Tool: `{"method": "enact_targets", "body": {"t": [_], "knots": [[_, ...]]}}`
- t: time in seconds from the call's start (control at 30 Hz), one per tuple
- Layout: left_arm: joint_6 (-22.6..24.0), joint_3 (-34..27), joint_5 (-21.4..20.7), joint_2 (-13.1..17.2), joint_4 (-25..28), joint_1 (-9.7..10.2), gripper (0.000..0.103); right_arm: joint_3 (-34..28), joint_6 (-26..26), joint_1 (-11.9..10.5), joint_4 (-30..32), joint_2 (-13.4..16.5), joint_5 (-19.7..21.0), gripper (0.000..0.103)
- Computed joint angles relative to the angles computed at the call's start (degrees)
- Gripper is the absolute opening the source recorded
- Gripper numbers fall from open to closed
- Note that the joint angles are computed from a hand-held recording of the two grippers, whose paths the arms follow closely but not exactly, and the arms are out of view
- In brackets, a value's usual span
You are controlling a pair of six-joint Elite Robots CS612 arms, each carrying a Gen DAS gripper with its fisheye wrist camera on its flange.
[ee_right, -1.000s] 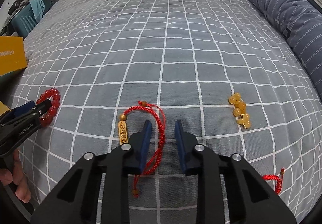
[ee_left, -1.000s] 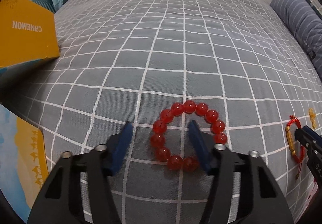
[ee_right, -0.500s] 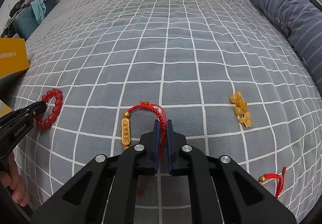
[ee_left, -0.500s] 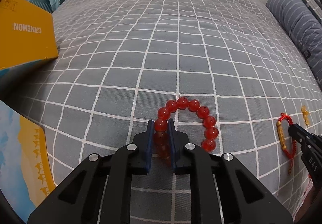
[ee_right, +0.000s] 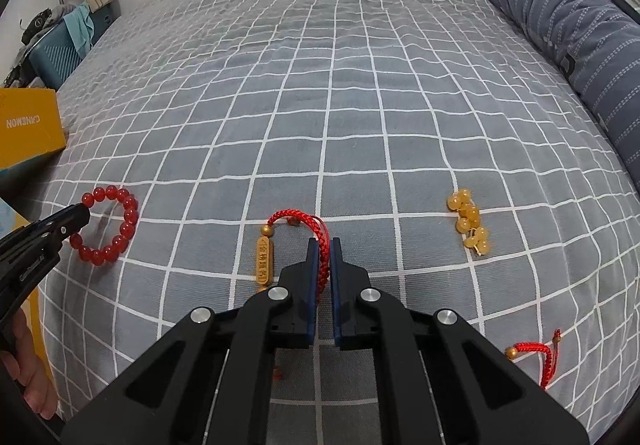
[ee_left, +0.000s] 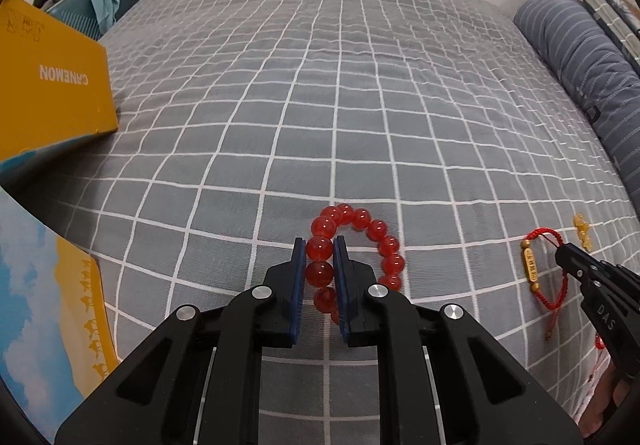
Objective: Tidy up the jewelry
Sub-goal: 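Carry both red bracelets into the white box and open both tools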
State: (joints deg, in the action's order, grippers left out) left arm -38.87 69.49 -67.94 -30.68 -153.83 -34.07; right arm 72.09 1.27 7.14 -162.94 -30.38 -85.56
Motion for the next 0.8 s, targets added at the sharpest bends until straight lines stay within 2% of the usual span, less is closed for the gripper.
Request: {"method": "enact_targets", "body": {"t": [0.4,0.8], "knots": [[2.27,2.12,-1.23,-1.87,-4.02,-0.76,0.013,2.05,1.09,-0.42,-2.71,-1.81,0.62,0.005],[2.34,4.97,-1.50,-4.21,-6.71,-1.17,0.013,4.55,0.79,-0.21,-4.96,-3.97,0.29,0.005]]}}
